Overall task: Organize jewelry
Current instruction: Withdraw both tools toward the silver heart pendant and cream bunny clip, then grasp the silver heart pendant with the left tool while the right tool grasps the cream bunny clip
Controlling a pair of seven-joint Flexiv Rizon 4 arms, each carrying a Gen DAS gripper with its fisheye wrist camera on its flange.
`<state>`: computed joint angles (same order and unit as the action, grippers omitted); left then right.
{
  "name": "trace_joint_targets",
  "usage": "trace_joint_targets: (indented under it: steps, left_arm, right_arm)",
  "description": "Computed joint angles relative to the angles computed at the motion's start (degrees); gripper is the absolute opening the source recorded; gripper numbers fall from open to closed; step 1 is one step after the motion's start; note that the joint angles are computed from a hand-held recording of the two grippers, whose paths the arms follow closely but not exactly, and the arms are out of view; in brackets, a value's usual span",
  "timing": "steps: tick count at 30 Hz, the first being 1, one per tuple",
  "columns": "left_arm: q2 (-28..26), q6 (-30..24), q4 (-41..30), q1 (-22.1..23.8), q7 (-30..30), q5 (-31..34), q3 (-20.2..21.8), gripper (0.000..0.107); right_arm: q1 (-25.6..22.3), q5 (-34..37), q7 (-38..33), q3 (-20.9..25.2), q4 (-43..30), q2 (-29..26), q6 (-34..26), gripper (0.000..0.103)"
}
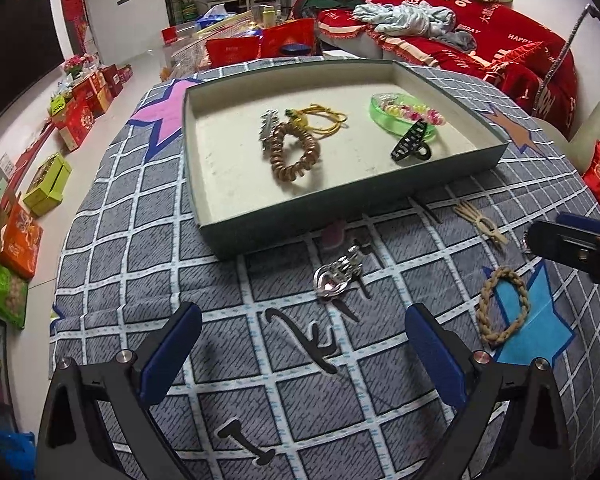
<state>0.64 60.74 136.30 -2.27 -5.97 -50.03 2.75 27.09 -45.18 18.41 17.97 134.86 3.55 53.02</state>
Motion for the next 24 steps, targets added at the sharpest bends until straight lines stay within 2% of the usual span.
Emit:
trace_joint_targets:
  steps: [5, 7, 11, 16, 20, 22, 24]
  left_arm:
    - [0.0, 0.0, -0.1, -0.5, 0.0, -0.6, -0.3, 0.103]
    - [-0.2, 0.2, -0.2, -0.6, -0.4, -0.5, -0.4, 0.103]
    - [-0.9, 0.5, -0.5, -0.5, -1.8, 1.3, -0.5, 0.103]
    - [-1.6, 1.3, -0.4, -0.5, -2.2, 1.2, -1.0, 0.102]
    - [-1.8, 2.1, -0.3, -0.9, -2.0, 0.4, -1.4, 0.1]
    - [-1.9, 2.3, -0.3, -1.1, -2.0, 0.2, -1.5, 0.1]
    - [-1.6, 2.5, -0.1, -1.4, -0.8, -1.2, -1.7, 0.091]
  right_arm:
    - [0.2, 0.6, -2.7, -0.7, -1.4, -2.0, -0.2, 0.086]
    - [0.2, 1.6, -3.8, -1.1, -1.9, -2.8, 0.0, 0.079]
    - [0.5, 3.0, -5.9, -1.4, -2.6, -4.1, -0.7, 0.073]
    - [1.1, 5.5, -9.0, -1.8, -3.6, -5.7, -1.2, 0.058]
    - [1.9, 5.8, -10.7, -1.8, -4.7, -6.2, -3.8, 0.056]
    - [2.3, 6.5, -11.6, -1.7, -5.3, -6.3, -5.5, 0.05]
    - [2.8, 7.1, -12.2, -1.5, -5.9, -6.4, -7.5, 0.044]
